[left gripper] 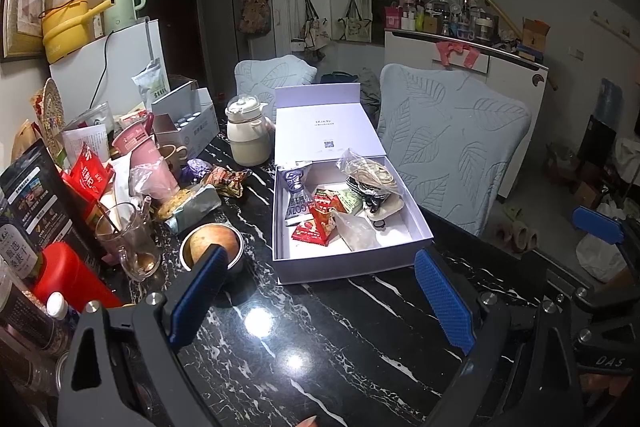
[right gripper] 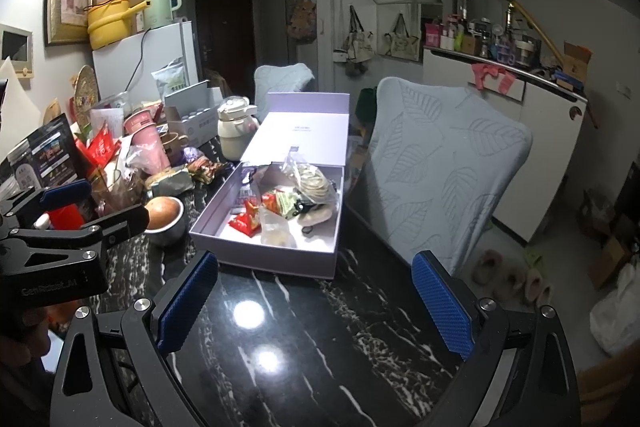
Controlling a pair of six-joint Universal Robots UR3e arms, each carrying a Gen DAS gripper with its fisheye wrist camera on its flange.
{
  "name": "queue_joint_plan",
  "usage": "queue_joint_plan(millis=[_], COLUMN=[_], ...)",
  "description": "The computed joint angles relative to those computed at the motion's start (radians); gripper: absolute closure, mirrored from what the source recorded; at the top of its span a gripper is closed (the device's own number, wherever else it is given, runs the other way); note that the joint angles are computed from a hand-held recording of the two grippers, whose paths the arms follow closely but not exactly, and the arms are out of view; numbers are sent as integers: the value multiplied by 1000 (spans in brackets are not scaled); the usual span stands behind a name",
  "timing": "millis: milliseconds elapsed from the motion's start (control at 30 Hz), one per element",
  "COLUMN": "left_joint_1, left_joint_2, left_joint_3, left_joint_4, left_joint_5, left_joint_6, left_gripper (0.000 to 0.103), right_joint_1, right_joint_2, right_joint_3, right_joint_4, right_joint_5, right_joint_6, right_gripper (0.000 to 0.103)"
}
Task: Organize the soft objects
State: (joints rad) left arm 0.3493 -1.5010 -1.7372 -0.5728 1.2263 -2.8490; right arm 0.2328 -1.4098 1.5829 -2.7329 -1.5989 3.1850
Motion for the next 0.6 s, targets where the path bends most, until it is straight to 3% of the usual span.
queue_joint_plan(millis=[600], left_joint_1=[-8], left_joint_2=[9], left_joint_3=[-11], left_joint_4=[9], left_joint_5=[0], left_joint_6=[16], left_gripper=[7], right_joint_1=[0], right_joint_2=[-22], right_joint_3=[26], right_joint_4=[0], right_joint_5=[-23], right_joint_6=[21], right_gripper=[4])
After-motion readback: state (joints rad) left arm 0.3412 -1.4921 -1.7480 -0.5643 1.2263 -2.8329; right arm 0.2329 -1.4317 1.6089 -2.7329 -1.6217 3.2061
